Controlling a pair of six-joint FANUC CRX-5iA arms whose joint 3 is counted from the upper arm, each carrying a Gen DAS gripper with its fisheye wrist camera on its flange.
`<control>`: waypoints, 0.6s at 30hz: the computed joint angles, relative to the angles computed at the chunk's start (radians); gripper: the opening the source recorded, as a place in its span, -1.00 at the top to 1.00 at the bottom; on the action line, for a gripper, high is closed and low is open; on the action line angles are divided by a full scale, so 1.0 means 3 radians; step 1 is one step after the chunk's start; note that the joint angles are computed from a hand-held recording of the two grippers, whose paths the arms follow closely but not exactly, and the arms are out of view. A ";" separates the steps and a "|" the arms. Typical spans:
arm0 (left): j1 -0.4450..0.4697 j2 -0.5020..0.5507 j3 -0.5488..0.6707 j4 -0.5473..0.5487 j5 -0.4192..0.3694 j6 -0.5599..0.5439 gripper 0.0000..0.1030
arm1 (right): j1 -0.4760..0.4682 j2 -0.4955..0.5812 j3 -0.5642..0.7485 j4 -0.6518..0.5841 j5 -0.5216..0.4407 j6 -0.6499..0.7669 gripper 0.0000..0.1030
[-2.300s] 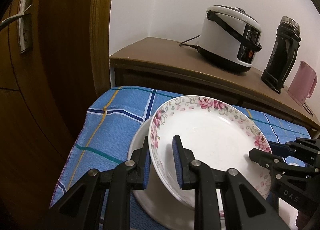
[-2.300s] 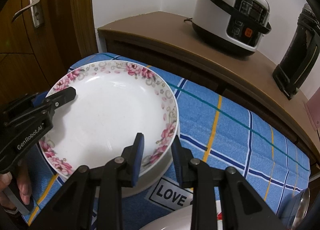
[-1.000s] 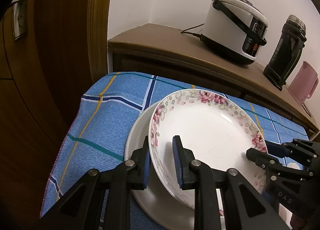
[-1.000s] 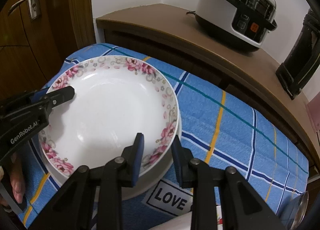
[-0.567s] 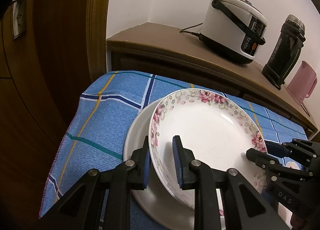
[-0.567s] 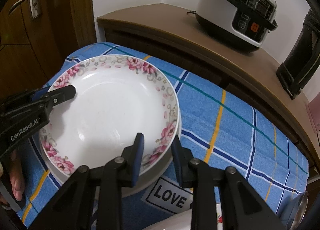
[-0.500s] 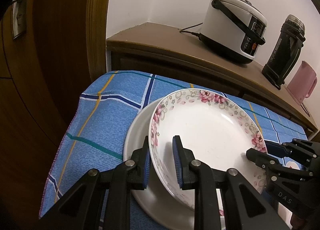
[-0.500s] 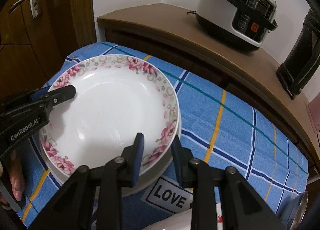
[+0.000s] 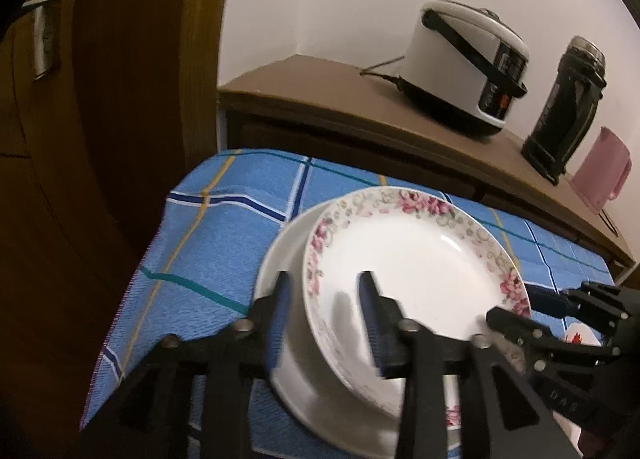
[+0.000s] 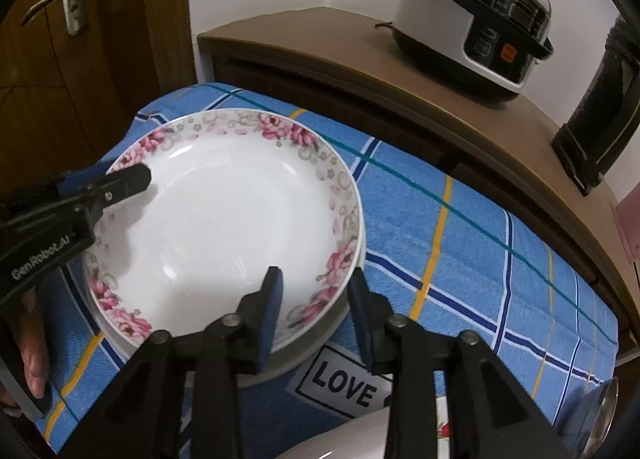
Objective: Organize plates and bowls
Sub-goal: 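Open the right gripper and release the pink-floral bowl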
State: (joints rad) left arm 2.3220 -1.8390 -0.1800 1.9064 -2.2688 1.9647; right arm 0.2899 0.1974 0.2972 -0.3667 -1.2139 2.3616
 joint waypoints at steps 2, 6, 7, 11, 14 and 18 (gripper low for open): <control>-0.0011 -0.0016 -0.0037 -0.0016 0.0024 0.0009 0.07 | -0.0026 -0.0005 0.0019 -0.0068 -0.0053 0.0035 -0.01; -0.0037 -0.0024 -0.0051 -0.0079 0.0054 0.0004 0.06 | -0.0143 -0.0124 -0.0003 -0.0251 -0.0048 0.0170 -0.06; -0.0042 -0.0026 -0.0057 -0.0094 0.0057 0.0007 0.05 | -0.0224 -0.0131 0.0023 -0.0387 -0.0078 0.0203 -0.06; -0.0063 -0.0031 -0.0065 -0.0151 0.0072 0.0024 0.04 | -0.0539 -0.0175 0.0053 -0.0586 -0.0136 0.0215 -0.06; -0.0099 -0.0030 -0.0057 -0.0236 0.0097 0.0008 0.03 | -0.0808 -0.0191 0.0036 -0.0664 -0.0129 0.0166 -0.07; -0.0197 -0.0016 -0.0012 -0.0424 0.0172 -0.0065 0.03 | -0.1089 -0.0199 0.0000 -0.0617 -0.0096 0.0073 -0.07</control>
